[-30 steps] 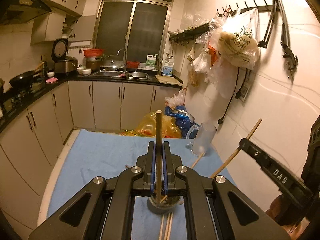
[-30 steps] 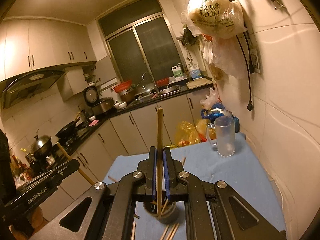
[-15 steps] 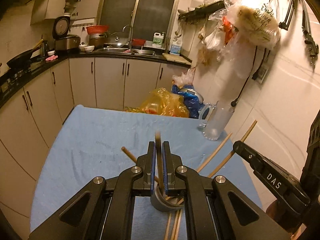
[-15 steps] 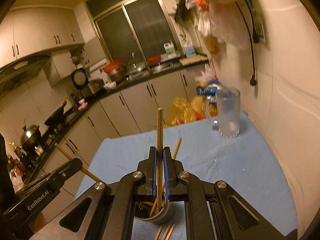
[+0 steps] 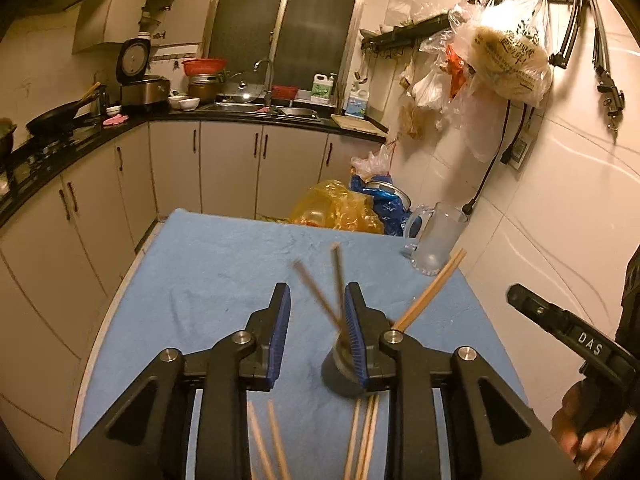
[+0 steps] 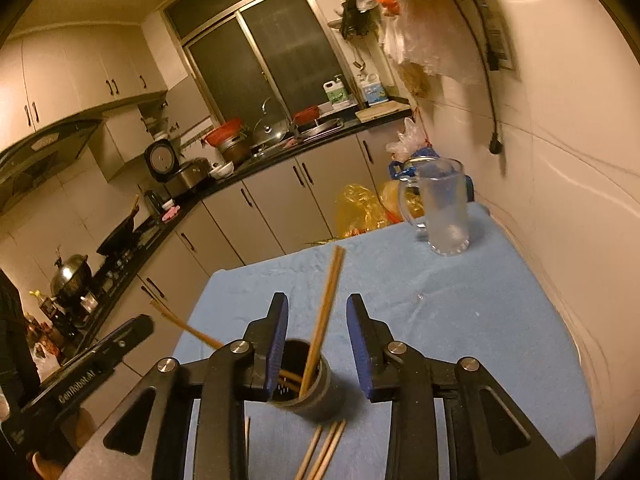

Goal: Organize utensils
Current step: 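Open the right gripper to drop the chopstick into the holder, then move the right gripper back over the remaining loose chopsticks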

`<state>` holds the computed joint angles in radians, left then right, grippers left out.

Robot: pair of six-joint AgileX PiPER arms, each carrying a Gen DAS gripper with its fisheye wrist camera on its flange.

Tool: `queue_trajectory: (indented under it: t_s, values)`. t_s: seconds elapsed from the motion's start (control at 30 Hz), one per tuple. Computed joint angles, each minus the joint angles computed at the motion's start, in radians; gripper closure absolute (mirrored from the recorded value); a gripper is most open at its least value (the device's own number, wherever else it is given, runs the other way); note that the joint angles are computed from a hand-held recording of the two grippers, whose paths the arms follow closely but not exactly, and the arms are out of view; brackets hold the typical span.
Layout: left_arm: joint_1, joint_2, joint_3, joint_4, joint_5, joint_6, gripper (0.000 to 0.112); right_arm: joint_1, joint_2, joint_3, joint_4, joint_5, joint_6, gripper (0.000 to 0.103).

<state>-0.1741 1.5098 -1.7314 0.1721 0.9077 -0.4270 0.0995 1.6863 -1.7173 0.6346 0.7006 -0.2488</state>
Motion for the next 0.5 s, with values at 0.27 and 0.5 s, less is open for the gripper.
queue_trajectory:
  t_s: [0.27, 0.5]
  values:
    - [0.116, -0.244, 0.396, -0.077, -0.035, 0.012, 0.08, -0.039, -0.102, 0.282, 0.084, 0.031, -0.125, 0.069]
    - [-0.052, -0.409, 0.702, 0.116, -0.065, -0.253, 0.08, 0.044, -0.269, 0.613, 0.022, -0.146, -0.144, 0.069]
